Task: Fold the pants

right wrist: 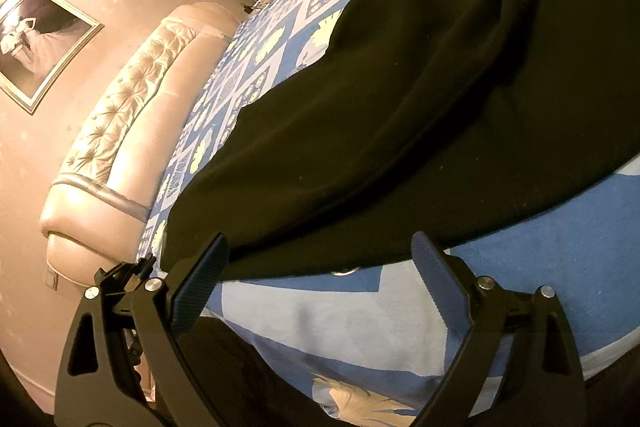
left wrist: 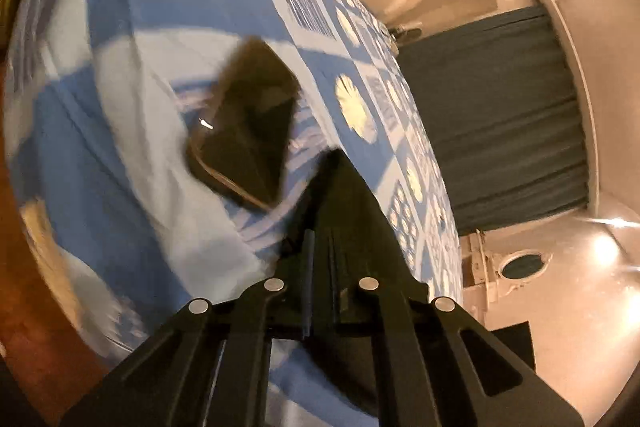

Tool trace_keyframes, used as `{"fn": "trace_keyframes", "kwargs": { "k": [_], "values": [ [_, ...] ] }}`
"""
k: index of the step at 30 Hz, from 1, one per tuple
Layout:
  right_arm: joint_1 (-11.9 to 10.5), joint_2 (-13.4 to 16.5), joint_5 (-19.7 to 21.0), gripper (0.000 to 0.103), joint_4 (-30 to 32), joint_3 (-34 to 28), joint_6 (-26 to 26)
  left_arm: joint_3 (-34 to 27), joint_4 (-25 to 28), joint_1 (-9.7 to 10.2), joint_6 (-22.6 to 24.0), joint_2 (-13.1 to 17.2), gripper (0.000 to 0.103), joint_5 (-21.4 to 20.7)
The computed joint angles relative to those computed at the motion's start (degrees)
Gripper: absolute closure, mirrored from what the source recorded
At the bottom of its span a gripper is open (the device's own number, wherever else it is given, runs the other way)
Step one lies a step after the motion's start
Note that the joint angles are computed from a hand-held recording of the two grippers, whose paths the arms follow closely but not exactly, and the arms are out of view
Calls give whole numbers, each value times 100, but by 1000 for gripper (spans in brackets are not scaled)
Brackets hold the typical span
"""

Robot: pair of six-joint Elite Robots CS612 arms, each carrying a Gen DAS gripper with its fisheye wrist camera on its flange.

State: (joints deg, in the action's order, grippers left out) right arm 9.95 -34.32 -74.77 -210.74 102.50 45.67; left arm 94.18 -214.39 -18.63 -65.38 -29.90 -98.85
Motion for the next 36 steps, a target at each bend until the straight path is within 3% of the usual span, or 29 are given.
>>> {"fn": "trace_keyframes", "kwargs": {
  "k": [1,4,9,13,16,20,22,27,30,36],
  "values": [
    [2,0,-5,10,6,-2,-10,83,-117,33,-136,-23,97,13],
    [6,9,-9,10,-10,-10,-11,48,-344,56,-294,101,95,-474],
    [20,6,-51,10,-3,-5,-15,-61,-120,-25,-218,184,93,-1142],
    [24,3,-59,10,-24,-2,-3,-308,-168,-38,-781,389,71,-1144],
    [38,-2,-103,10,-12,1,-39,-348,-272,-62,-992,433,70,-992],
    [75,-18,-220,10,55,-2,-152,-270,-333,-80,-919,388,71,-900],
    [94,-22,-265,10,77,-6,-186,-243,-288,-90,-868,343,93,-884],
    [87,-34,-247,10,63,5,-122,-190,-230,-80,-817,272,96,-798],
    [47,-9,-162,10,-315,54,247,-263,-119,-110,-723,219,97,-652],
    [-101,146,453,10,-1100,-50,1088,-393,-15,-124,-620,218,97,-571]
  ]
}}
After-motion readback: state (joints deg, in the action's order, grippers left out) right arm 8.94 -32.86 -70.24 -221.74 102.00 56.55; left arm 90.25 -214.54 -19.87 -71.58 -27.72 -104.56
